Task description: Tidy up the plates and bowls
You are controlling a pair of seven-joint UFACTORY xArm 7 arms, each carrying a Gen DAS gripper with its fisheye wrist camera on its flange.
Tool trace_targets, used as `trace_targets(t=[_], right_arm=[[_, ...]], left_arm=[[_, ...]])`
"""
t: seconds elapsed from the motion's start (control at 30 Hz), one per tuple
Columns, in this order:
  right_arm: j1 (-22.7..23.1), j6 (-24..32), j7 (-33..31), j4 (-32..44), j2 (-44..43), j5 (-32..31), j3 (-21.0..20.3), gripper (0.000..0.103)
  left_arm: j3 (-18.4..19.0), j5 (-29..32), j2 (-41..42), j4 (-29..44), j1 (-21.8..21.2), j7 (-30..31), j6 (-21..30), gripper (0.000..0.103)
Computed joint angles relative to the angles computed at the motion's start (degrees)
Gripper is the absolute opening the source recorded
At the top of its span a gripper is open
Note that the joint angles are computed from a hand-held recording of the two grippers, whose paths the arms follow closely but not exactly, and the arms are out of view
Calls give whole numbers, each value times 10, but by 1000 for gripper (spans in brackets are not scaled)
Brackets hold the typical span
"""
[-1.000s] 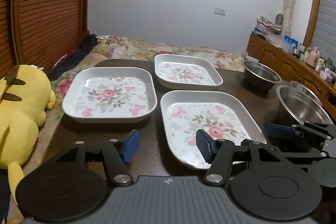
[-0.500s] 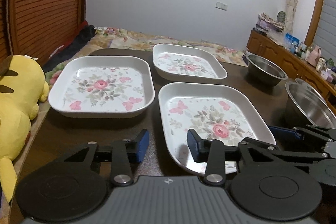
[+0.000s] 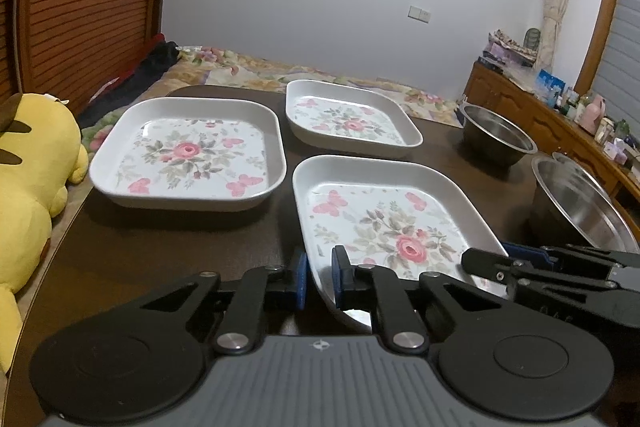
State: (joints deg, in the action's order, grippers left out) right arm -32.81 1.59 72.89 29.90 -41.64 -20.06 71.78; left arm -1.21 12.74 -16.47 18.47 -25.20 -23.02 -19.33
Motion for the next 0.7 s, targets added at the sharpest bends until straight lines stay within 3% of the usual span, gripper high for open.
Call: trace_targets(t=[0.2,0.43,0.7], right_arm=[[49,-10,3,-23,-13,5,-29,23],[106,-18,14,-50,-53,10,-59,23],[191,10,22,-84,-91,4,-89,23]], left_arm=[[26,11,-49,-38,-20,-8,6,14],[19,-11,-124,-84,-28,7,21,14],[11,-48,-216,-139,-58,19,64,14]])
